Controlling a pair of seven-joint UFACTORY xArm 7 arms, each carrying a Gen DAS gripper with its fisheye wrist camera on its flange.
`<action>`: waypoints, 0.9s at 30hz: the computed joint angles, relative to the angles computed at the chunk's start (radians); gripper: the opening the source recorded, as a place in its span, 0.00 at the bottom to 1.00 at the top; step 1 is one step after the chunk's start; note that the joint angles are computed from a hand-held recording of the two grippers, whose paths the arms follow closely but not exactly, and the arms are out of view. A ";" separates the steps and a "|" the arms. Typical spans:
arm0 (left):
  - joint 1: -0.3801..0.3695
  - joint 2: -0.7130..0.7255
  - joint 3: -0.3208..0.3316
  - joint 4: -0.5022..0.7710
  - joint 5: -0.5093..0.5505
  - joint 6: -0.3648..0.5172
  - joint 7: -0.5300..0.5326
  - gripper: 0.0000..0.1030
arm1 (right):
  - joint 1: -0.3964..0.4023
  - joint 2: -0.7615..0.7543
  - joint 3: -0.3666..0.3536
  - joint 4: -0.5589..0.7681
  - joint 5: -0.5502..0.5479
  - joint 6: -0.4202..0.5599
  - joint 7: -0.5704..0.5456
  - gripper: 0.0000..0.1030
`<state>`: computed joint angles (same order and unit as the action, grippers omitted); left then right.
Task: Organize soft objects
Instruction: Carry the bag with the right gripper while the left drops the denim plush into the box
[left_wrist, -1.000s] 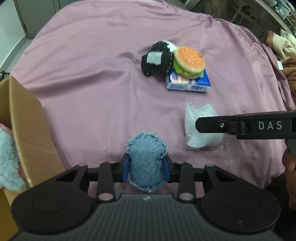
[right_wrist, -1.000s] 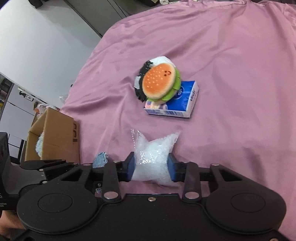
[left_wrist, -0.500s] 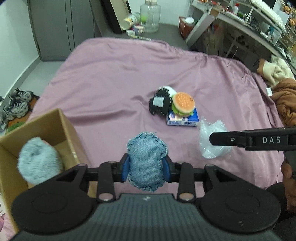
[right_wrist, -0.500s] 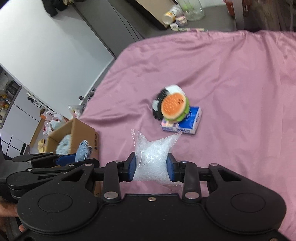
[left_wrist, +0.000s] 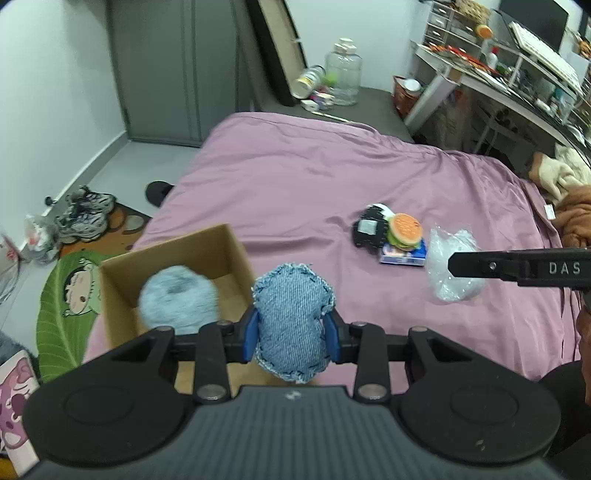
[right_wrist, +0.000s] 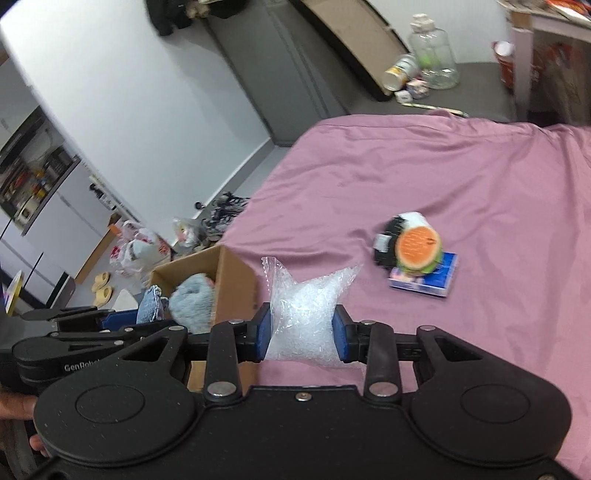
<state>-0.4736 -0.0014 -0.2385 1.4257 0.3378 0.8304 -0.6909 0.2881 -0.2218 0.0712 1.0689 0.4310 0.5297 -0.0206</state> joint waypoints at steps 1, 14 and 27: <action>0.004 -0.019 0.004 -0.020 0.000 -0.005 -0.007 0.34 | 0.008 -0.002 0.006 -0.002 0.000 -0.009 -0.010 0.33; 0.100 -0.191 0.006 -0.222 -0.051 -0.052 0.023 0.34 | 0.072 0.065 0.071 0.049 -0.039 -0.062 0.021 0.33; 0.160 -0.177 0.027 -0.319 -0.143 -0.147 0.080 0.35 | 0.106 0.132 0.110 0.095 -0.104 -0.060 0.095 0.33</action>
<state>-0.3133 -0.1786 -0.2117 1.1066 0.1946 0.6834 -0.6109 0.3943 -0.0900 0.1810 1.1643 0.3274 0.4699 0.0743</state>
